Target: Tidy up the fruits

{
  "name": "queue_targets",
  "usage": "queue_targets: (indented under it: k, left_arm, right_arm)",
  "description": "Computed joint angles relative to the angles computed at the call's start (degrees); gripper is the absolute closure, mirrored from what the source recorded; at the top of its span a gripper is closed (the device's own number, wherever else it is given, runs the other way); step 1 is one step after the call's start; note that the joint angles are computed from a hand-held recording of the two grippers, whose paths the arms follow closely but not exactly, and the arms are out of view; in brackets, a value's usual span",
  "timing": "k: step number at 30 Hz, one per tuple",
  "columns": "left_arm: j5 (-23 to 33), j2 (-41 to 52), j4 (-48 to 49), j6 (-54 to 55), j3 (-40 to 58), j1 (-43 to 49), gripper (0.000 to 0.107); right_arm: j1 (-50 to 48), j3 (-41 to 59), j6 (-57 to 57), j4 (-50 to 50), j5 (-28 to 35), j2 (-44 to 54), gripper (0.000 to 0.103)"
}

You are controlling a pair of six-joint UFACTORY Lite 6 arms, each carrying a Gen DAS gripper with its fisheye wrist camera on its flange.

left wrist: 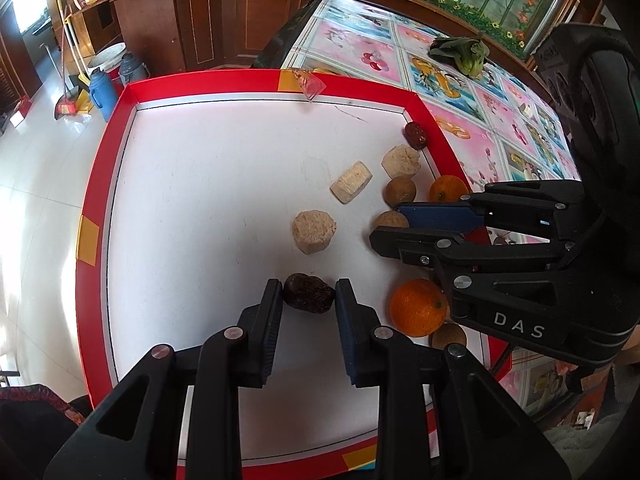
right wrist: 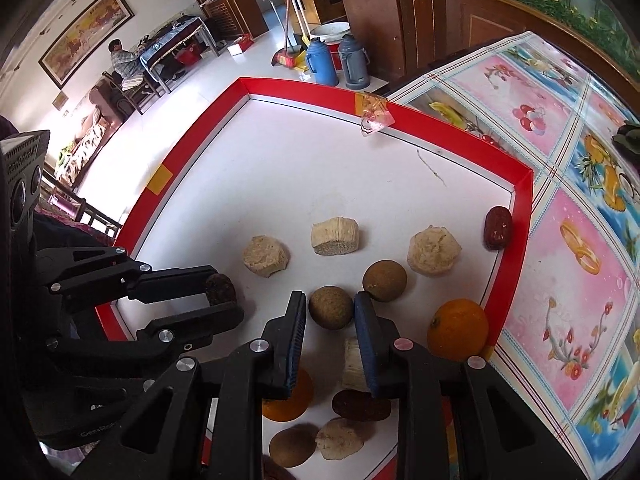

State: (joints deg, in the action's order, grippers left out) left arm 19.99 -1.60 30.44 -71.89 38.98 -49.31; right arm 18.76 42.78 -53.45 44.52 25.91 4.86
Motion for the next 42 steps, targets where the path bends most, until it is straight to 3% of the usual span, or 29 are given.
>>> queue_targets:
  k: [14, 16, 21, 26, 28, 29, 31, 42]
  left_arm:
    - [1.95, 1.45, 1.33, -3.58, 1.44, -1.26, 0.082]
    - [2.29, 1.41, 2.06, -5.28, 1.57, -2.04, 0.065]
    - [3.31, 0.71, 3.93, -8.9, 1.9, -3.72, 0.057]
    - [6.69, -0.75, 8.33, -14.97, 2.51, -6.23, 0.038]
    - [7.37, -1.34, 8.65, -15.64, 2.7, -6.61, 0.037]
    - [7.83, -1.54, 8.36, -15.59, 2.85, -6.86, 0.036]
    - [7.98, -1.2, 5.78, -13.17, 3.67, -6.84, 0.022]
    - [18.8, -1.37, 11.36, -22.04, 7.62, -17.5, 0.022]
  right_arm:
    - [-4.45, -2.05, -1.1, 0.81, 3.56, -6.84, 0.071]
    - [-5.63, -2.71, -1.28, 0.71, 4.53, -8.47, 0.067]
    - [-9.45, -5.16, -1.99, -0.11, 7.53, -13.44, 0.064]
    - [-14.16, -7.33, -2.86, -1.27, 10.65, -18.57, 0.056]
    - [-16.52, -8.61, -3.15, -1.97, 11.94, -21.45, 0.041]
    - [-17.71, -9.11, -3.61, -2.01, 12.77, -22.74, 0.039]
    - [-20.15, -10.27, -4.81, -1.55, 14.6, -25.22, 0.036]
    - [-35.56, -13.97, -10.38, -1.21, 28.28, -34.65, 0.021]
